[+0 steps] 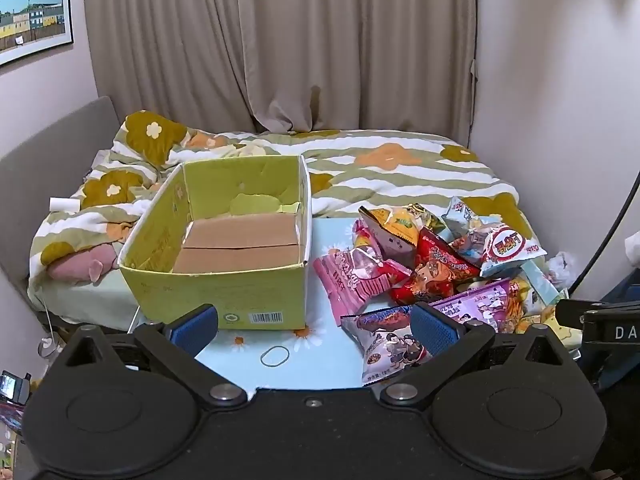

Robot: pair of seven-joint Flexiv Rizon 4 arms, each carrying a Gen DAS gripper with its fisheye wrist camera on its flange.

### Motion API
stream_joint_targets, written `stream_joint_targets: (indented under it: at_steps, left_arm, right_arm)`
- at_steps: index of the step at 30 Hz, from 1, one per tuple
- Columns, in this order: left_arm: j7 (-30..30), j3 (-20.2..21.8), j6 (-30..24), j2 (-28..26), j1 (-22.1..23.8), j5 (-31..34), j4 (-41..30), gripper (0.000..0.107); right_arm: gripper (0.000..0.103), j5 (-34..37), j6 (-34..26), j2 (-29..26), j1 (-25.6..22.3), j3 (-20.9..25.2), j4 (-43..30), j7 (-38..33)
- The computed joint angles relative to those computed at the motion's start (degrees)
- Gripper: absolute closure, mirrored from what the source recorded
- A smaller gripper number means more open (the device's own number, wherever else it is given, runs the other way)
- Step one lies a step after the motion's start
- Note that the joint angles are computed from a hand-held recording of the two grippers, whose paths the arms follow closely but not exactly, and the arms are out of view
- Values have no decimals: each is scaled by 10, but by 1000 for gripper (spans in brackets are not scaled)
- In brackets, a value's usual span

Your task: Organize snacks

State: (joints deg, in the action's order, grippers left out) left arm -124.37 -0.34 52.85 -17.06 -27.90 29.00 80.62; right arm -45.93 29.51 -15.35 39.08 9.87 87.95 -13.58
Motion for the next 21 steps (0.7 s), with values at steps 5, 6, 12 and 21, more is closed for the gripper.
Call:
stream_joint_targets:
  at_steps: [5,6,12,21]
  left_arm:
    - [4,-1,-4,-1,1,-3,-1,4]
    - [4,-1,-3,0,0,-2,1,4]
    - [7,-4,-1,4,2,-8,6,4]
    - [7,-6,-10,7,-2,-6,5,4]
  right_arm:
    - [0,-1,4,3,-2,0,3,0]
    - [0,-2,4,3,-2,0,3,0]
    - [0,-1,8,6,-4,2,9,5]
    - [0,-2,11,15,-8,6,22,11]
